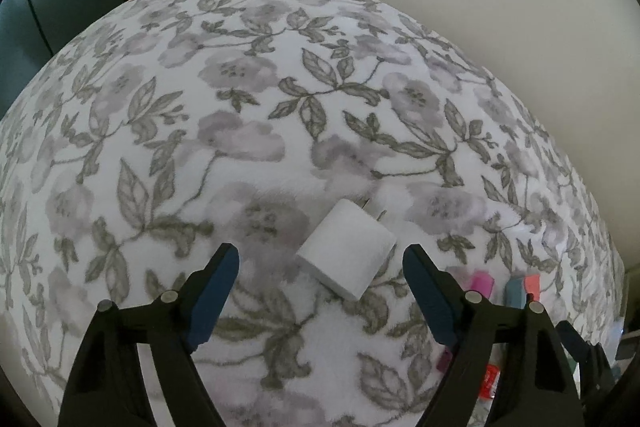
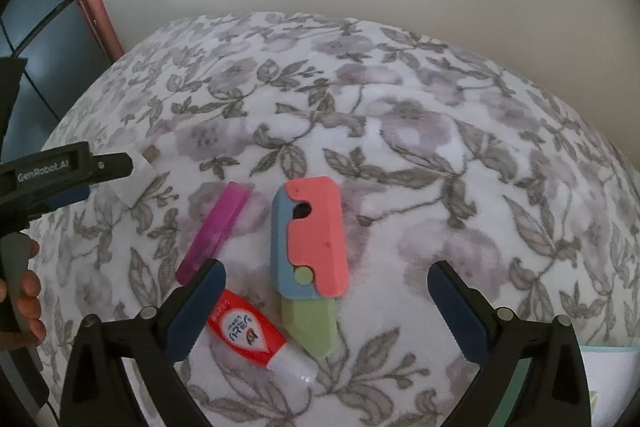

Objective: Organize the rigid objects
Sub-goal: 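Move both open tools to the remaining items beside the tray, then grasp the white cube charger with the left tool while the right tool grasps the pink-blue toy knife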

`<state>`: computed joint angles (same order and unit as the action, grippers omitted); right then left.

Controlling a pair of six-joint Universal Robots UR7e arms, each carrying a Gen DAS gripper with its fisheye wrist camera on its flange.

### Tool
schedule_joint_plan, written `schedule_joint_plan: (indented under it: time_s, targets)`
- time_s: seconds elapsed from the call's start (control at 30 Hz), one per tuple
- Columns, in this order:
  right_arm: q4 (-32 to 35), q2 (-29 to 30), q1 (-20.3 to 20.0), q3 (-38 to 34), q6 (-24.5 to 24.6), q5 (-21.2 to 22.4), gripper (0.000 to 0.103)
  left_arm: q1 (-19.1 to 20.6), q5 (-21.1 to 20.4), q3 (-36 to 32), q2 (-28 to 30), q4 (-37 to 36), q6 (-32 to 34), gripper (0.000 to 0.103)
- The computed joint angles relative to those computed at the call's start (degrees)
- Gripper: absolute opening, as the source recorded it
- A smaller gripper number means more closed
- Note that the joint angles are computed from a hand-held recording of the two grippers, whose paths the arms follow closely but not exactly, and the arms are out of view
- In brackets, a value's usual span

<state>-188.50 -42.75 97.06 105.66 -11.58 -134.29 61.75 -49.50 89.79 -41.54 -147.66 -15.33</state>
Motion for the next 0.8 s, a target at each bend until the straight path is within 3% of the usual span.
schedule_joint_plan:
  time_s: [0.07, 0.2, 0.27, 0.4, 0.47, 0.57, 0.8]
  targets:
    - [0.4, 0.5, -0.1, -0.7, -0.2, -0.3, 0.093, 0.0, 0.2, -0.6, 0.9, -1.0, 1.9, 0.084]
    - [0.9, 1.2, -0.3, -1.7, -0.7, -0.2, 0.092, 0.3, 0.0, -1.6, 2.3, -1.3, 4.0, 0.084]
    - [1.0, 1.6, -0.4, -2.2, -1.2, -0.3, 0.092, 0.5, -0.3, -1.9, 2.8, -1.4, 4.5, 0.076]
    - [1.6, 2.1, -0.7, -2.9, -1.3, -0.3, 0.089, 0.3, 0.5, -2.2, 3.8, -2.2, 6.0, 0.072]
    - [1.5, 2.3, -0.9, -3.1, -1.3, -0.5, 0.087, 0.2, 0.6, -2.1, 3.8, -2.7, 6.8, 0.063]
    - [1.8, 2.5, -1.2, -3.5, -0.8, -0.8, 0.086, 0.3, 0.4, -1.9, 3.7, -3.1, 7.2, 0.060]
    - [1.4, 3.5, -0.9, -4.3, -1.8, -3.0, 0.080, 0.0, 0.8, -1.4, 3.7, -3.4, 8.3, 0.059]
